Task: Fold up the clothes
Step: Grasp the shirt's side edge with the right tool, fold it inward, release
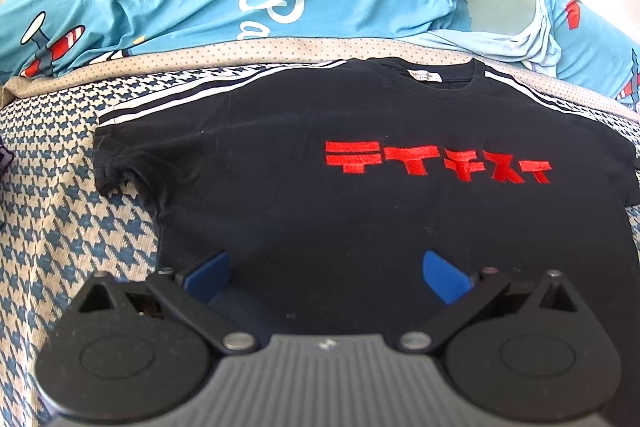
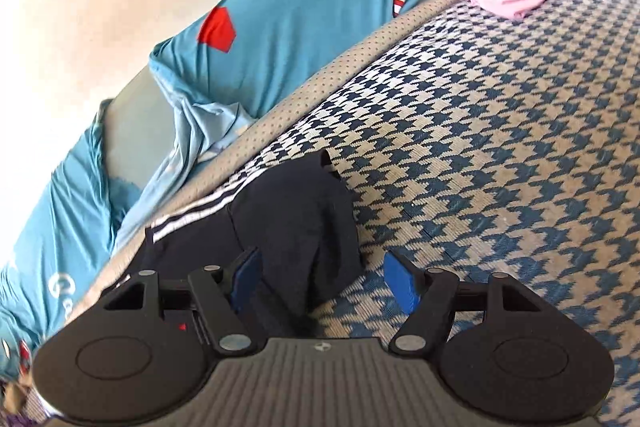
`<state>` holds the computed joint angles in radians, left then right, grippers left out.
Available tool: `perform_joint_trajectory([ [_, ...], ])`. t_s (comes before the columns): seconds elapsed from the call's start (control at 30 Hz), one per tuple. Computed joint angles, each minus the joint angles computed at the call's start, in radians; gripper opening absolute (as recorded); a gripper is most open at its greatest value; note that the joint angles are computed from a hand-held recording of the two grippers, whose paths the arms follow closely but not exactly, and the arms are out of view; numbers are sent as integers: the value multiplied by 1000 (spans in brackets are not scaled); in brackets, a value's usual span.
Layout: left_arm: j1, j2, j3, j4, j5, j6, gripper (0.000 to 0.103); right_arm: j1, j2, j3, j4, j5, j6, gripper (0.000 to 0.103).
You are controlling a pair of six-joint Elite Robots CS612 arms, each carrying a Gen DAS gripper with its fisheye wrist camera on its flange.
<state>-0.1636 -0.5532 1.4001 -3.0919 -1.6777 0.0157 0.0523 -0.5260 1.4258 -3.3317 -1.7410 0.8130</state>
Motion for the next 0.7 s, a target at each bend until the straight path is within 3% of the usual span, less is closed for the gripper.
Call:
perform_joint_trajectory([
  [0.27,8,4,-13,20,-10,-28,103,11,51,-101,82,-96,-47,67],
  [0.43,12,9,-26,44,-23,-43,103,11,79,-138,58,-121,-88,65],
  [0.53,11,11,-30,53,-21,-42,103,13,93,-159,53,-135,-127,53],
  [0.63,10,12,-32,58,-17,-38,103,10,102,-171,39,-120,-147,25],
  [0.7,9,13,-34,62,-15,-35,103,7,105,-174,32,-103,-144,18],
])
